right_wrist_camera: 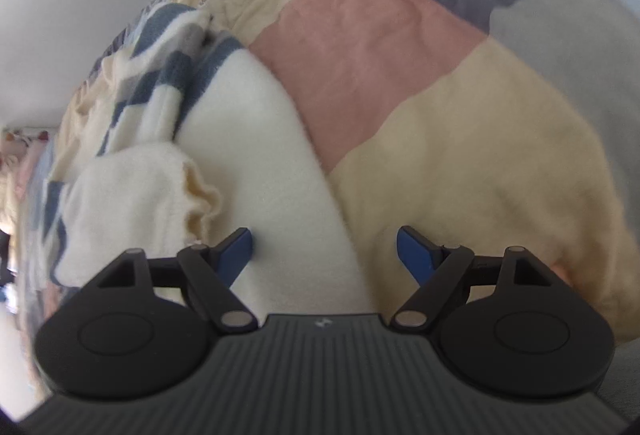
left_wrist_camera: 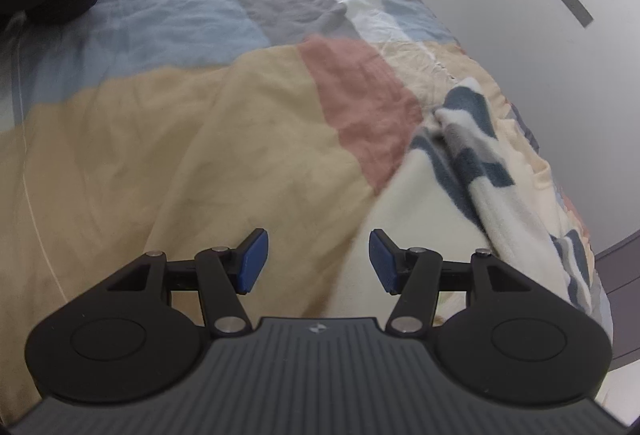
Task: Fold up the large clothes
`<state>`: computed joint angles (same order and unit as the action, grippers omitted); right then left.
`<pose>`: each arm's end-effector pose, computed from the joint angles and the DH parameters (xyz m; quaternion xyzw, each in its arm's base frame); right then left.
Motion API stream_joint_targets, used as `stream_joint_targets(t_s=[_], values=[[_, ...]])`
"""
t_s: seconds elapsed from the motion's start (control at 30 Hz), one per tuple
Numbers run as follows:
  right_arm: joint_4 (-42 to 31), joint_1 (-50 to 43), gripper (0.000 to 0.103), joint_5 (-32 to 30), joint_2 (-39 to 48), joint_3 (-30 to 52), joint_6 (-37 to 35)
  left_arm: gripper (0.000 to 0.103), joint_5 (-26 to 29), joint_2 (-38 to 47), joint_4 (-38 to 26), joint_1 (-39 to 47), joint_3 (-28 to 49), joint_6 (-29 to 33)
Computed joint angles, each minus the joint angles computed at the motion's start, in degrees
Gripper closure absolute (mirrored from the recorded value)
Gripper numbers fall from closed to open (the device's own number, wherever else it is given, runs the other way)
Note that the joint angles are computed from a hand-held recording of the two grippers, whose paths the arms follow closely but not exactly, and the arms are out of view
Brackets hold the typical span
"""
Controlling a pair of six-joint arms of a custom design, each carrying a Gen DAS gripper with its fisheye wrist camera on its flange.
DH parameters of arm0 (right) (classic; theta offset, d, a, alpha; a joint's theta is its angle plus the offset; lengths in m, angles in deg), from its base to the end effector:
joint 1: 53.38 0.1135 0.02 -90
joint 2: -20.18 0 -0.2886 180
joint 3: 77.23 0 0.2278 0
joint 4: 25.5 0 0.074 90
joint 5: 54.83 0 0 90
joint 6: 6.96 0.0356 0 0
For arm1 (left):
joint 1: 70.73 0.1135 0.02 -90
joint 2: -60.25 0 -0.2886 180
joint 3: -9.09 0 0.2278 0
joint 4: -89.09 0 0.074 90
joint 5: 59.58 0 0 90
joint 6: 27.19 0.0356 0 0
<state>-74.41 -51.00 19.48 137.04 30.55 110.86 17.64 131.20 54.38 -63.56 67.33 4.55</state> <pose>0.4320 0.0276 0.2432 0.1730 0.9372 0.1978 0.2295 0.2189 0.0355 0.2561 -0.5344 0.7572 -0.0620 0.3703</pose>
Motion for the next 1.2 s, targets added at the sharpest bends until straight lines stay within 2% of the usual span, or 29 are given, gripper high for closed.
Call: stream_joint_targets(t_s=[0.17, 0.27, 0.4, 0.43, 0.5, 0.6, 0.67, 0.73, 0.8, 0.87, 0.9, 0.93, 0.97, 1.0, 1.07, 1.13, 1.2], values=[[-1.90, -0.96, 0.019, -7.26, 1.64, 0.86, 0.82, 0.041, 3.19, -0.48, -0.13, 0.80, -0.54, -1.81], [-1.81, -2.24, 0.019, -15.29, 1.99, 0.10, 1.29, 0.041, 3.71, -1.43, -0.84, 0.17, -0.82, -3.31], [12.66, -5.31, 0.019, -28.95, -0.99, -9.61, 9.03, 0.041, 1.58, -0.85, -2.68, -1.68, 0.41, -3.86], [16.25, -5.73, 0.019, -32.13, -1.22, -11.01, 11.38, 0.041, 2.68, -0.67, -2.58, -1.25, 0.35, -3.89], [19.31, -5.92, 0.019, -34.72, -1.50, -12.15, 12.11, 0.041, 5.32, -0.29, -1.54, -0.52, -0.21, -4.18], [17.25, -4.90, 0.019, -33.19, -1.78, -11.32, 9.30, 0.041, 10.28, 0.22, 1.47, 0.60, -1.56, -3.56], [10.98, -3.60, 0.020, -29.69, -1.46, -8.75, 4.91, 0.041, 13.06, 1.28, 3.78, 0.33, -2.55, -4.20], [8.66, -2.13, 0.021, -24.36, -3.16, -10.07, 1.51, 0.041, 14.60, 3.32, 5.41, -0.31, -2.75, -4.07], [7.35, -0.33, 0.031, -21.28, -3.68, -10.74, -1.17, 0.041, 13.70, 4.97, 5.50, -1.55, -2.11, -3.71], [9.39, 0.57, 0.041, -18.61, -4.23, -12.21, 0.06, 0.042, 12.88, 5.44, 5.48, -2.68, -1.51, -2.53], [10.46, 0.69, 0.051, -17.82, -3.83, -12.34, 1.36, 0.043, 12.58, 5.33, 6.24, -3.14, -1.73, -2.46], [10.49, 0.71, 0.068, -16.98, -3.58, -12.06, 2.26, 0.050, 11.96, 5.00, 7.08, -3.66, -2.15, -2.79], [10.63, 0.68, 0.073, -16.55, -3.45, -11.94, 2.77, 0.055, 10.87, 4.91, 7.22, -4.31, -2.18, -3.35], [11.41, 0.63, 0.077, -16.84, -3.51, -12.33, 2.63, 0.065, 10.66, 5.09, 7.71, -4.67, -2.18, -3.20], [13.96, 0.99, 0.080, -17.16, -4.76, -14.00, 1.53, 0.082, 12.17, 5.86, 8.98, -4.86, -1.91, -1.63], [17.77, 0.34, 0.083, -18.66, -6.15, -16.29, 0.45, 0.088, 11.33, 6.03, 8.66, -5.57, -0.92, -0.45], [22.30, -0.35, 0.084, -20.25, -7.30, -18.27, 2.24, 0.089, 11.41, 4.07, 11.08, -5.58, -2.04, -0.87]])
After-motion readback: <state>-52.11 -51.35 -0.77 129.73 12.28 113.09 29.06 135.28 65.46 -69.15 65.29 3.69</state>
